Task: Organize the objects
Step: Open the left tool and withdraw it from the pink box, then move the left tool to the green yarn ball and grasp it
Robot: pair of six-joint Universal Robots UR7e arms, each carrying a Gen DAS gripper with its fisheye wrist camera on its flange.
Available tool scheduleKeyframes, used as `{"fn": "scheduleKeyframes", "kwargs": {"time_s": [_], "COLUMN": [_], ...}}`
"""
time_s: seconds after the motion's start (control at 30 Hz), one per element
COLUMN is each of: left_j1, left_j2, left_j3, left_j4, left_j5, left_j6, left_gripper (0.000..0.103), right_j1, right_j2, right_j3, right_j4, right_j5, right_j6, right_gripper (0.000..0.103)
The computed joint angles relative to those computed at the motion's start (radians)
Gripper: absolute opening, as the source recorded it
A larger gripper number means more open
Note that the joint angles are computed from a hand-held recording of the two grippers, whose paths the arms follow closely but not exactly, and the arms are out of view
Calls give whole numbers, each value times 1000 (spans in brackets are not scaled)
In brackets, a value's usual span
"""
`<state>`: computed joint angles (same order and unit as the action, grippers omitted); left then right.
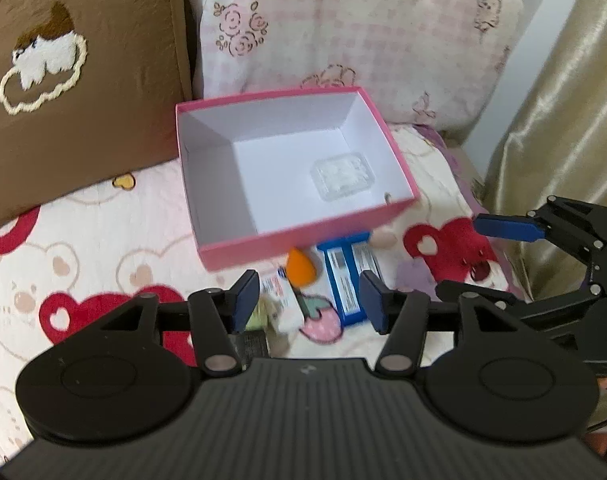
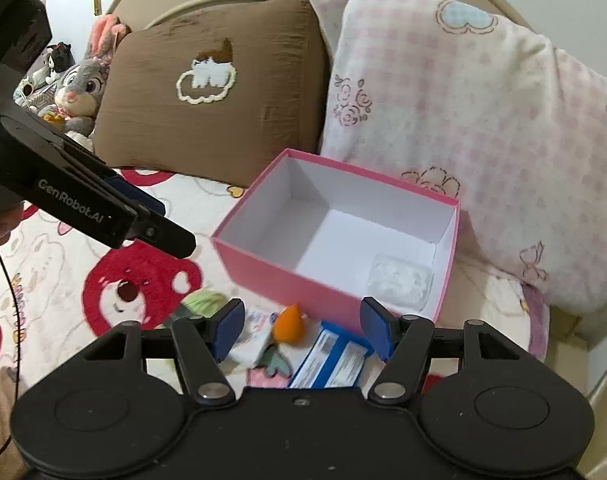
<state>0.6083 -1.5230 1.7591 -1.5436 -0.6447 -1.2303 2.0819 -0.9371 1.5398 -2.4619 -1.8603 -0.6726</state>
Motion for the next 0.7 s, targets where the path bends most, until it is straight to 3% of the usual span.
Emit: {"fn": "scheduleKeyframes", "kwargs": {"time_s": [0.17, 0.47, 0.7], "left_j1": [-72, -133, -144], "left_j2": [-22, -111, -155], "left_j3": [21, 142, 215], "left_j4": [202, 138, 84], "left_j5": [3, -65, -64], "left_j6": [-102, -110, -92], "left_gripper": [60, 61, 65], "right_j1": [19, 32, 17], "right_j2": [-78, -110, -103], "right_j3": [103, 154, 169], "right_j4": [-28, 44, 77], "right_j5": [39, 58, 112], "right_j6": [24, 55, 56], "right_gripper": [76, 76, 81]}}
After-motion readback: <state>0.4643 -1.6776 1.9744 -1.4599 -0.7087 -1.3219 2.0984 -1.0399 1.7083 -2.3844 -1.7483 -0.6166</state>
